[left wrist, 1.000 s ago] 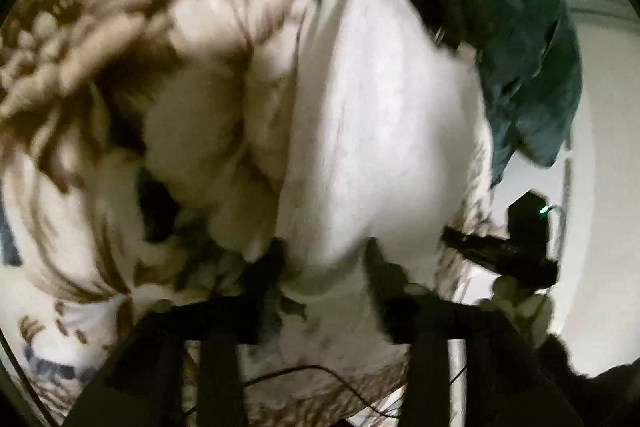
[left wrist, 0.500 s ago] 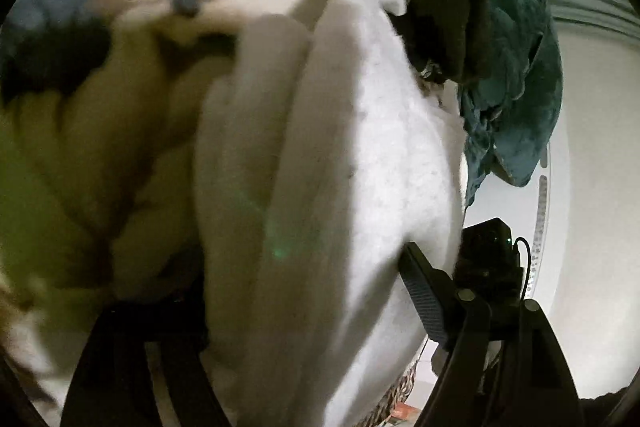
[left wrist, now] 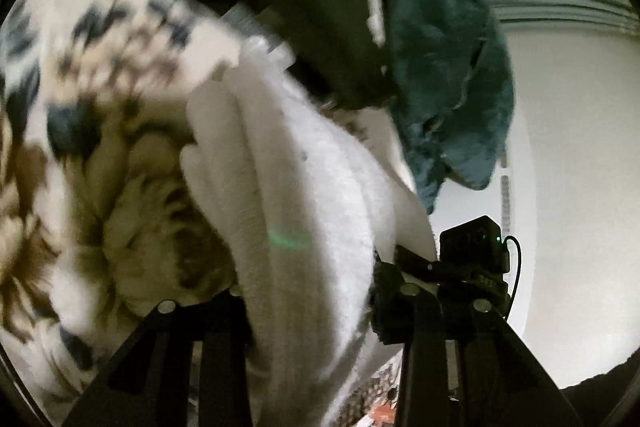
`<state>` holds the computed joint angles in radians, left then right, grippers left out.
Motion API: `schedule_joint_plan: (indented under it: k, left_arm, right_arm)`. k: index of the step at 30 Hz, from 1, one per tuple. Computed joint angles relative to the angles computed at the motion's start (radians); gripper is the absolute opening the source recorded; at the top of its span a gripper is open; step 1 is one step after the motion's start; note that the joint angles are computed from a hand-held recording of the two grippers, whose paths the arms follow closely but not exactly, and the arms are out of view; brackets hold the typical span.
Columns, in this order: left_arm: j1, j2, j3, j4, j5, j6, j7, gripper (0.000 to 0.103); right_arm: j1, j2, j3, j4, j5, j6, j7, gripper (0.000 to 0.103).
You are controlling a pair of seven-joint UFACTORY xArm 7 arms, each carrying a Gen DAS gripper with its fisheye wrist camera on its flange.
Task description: Fold small clothes
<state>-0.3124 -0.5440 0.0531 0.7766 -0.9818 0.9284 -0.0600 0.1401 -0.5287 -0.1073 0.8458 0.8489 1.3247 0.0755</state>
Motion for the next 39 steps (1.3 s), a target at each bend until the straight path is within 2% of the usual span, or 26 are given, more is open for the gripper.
schedule_joint_plan:
  k: [2, 5, 9, 12, 15, 19, 21, 23, 25, 26, 27, 30, 31, 33, 36, 39]
  left_arm:
    - [0.007, 0.034, 0.009, 0.096, 0.03, 0.022, -0.013, 0.032]
    - [0.02, 0.141, 0.025, 0.291, 0.063, 0.052, -0.005, 0.032]
    - [0.071, 0.402, 0.035, 0.653, 0.08, 0.086, 0.03, 0.032]
    - [0.125, 0.616, 0.023, 0.901, 0.103, 0.099, 0.037, 0.033]
    - [0.182, 0.784, 0.001, 1.031, 0.14, 0.108, 0.039, 0.034]
    - [0.214, 0.875, -0.024, 0.991, 0.221, 0.12, 0.036, 0.034]
    - [0.232, 0.855, -0.04, 0.894, 0.184, 0.081, 0.071, 0.037]
    - [0.274, 0.84, -0.083, 0.856, 0.146, 0.051, 0.091, 0.04]
    - [0.298, 0.822, -0.109, 0.837, 0.137, 0.043, 0.097, 0.041]
    - [0.299, 0.811, -0.117, 0.834, 0.17, 0.037, 0.084, 0.042]
    - [0.293, 0.8, -0.12, 0.836, 0.226, 0.031, 0.056, 0.045]
    - [0.261, 0.78, -0.12, 0.867, 0.414, 0.017, -0.03, 0.054]
    - [0.236, 0.766, -0.114, 0.87, 0.514, 0.003, -0.076, 0.068]
    - [0.203, 0.75, -0.108, 0.875, 0.665, -0.013, -0.151, 0.087]
    - [0.173, 0.726, -0.109, 0.853, 0.798, -0.034, -0.231, 0.103]
    - [0.139, 0.704, -0.107, 0.844, 0.951, -0.008, -0.32, 0.103]
  right_arm:
    - [0.007, 0.032, -0.001, 0.091, -0.002, 0.01, 0.009, 0.038]
    - [0.022, 0.168, 0.003, 0.317, 0.017, -0.001, 0.014, 0.038]
    - [0.008, 0.397, 0.029, 0.621, 0.051, -0.046, -0.023, 0.038]
    - [-0.016, 0.632, 0.073, 0.864, 0.069, -0.098, -0.043, 0.038]
    - [-0.032, 0.88, 0.116, 1.09, 0.04, -0.114, -0.015, 0.038]
    - [-0.038, 1.107, 0.159, 1.271, -0.049, -0.074, 0.038, 0.038]
    - [-0.052, 1.156, 0.185, 1.275, -0.065, -0.076, 0.035, 0.038]
    - [-0.081, 1.172, 0.219, 1.271, -0.054, -0.08, 0.028, 0.044]
    - [-0.08, 1.181, 0.224, 1.299, -0.119, -0.069, 0.038, 0.063]
    - [-0.063, 1.177, 0.211, 1.318, -0.188, -0.057, 0.052, 0.069]
    - [-0.045, 1.174, 0.198, 1.338, -0.256, -0.048, 0.066, 0.077]
    - [0.025, 1.102, 0.151, 1.3, -0.472, -0.07, 0.093, 0.088]
    - [0.052, 1.083, 0.137, 1.294, -0.549, -0.063, 0.108, 0.095]
    - [0.117, 1.048, 0.107, 1.282, -0.722, -0.05, 0.141, 0.101]
    - [0.179, 0.963, 0.092, 1.185, -0.904, -0.078, 0.199, 0.103]
    - [0.179, 0.831, 0.114, 1.034, -0.971, -0.106, 0.252, 0.103]
